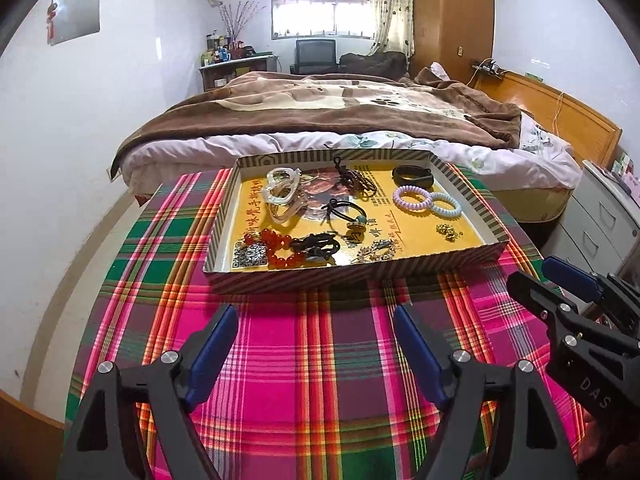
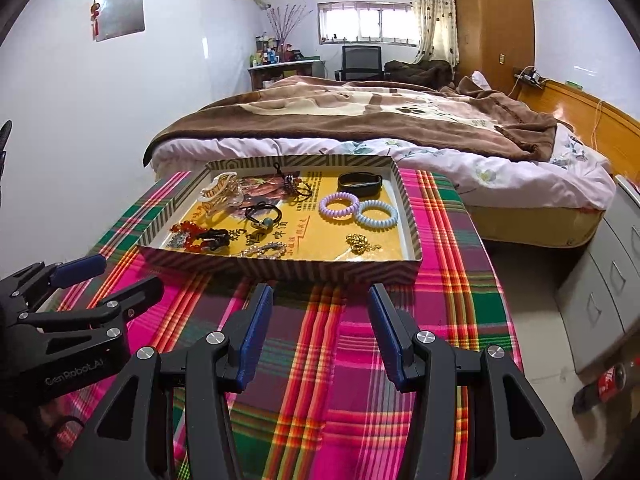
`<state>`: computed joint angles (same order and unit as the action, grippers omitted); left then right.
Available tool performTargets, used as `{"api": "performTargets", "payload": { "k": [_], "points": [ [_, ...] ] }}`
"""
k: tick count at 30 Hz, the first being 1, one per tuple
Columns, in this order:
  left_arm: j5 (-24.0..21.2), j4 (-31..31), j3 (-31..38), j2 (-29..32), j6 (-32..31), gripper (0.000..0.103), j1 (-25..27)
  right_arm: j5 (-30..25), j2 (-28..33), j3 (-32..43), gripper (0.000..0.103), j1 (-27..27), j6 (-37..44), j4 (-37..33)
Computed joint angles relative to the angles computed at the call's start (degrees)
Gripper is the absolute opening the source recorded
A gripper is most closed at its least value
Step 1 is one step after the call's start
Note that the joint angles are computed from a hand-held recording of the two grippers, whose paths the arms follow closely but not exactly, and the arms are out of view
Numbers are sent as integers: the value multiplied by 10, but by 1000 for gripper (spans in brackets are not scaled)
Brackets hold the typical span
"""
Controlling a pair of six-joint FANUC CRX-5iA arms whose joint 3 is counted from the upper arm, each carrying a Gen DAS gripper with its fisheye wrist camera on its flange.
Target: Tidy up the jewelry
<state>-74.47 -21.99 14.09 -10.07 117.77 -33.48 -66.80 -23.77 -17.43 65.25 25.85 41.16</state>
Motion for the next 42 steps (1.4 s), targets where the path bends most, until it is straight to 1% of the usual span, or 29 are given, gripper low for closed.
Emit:
{"api": "performTargets", "payload": {
  "k": [20, 25, 28, 31, 34, 36, 38, 42],
  "points": [
    [-5, -10, -5, -12, 16, 79, -9, -9, -8, -11, 50, 19, -27, 6],
    [-19, -17, 3, -6, 23, 80, -12, -10, -9, -12, 50, 21, -32, 9],
    [-4, -1, -10, -14, 22, 80, -1, -11, -9, -13, 50, 22, -35, 10],
    [-9, -11, -7, -13, 27, 80, -6, -11, -10, -13, 50, 22, -33, 10],
    [-6, -7, -10, -15, 24, 80, -4, -12, -10, -13, 50, 23, -34, 10],
    [-4, -5, -11, -15, 24, 82, -4, -13, -10, -13, 50, 24, -34, 10],
    [-4, -7, -12, -17, 25, 86, -5, -16, -11, -13, 50, 26, -35, 11],
    [-3, -8, -12, -18, 29, 86, -6, -17, -10, -13, 50, 26, -35, 10]
  ]
}}
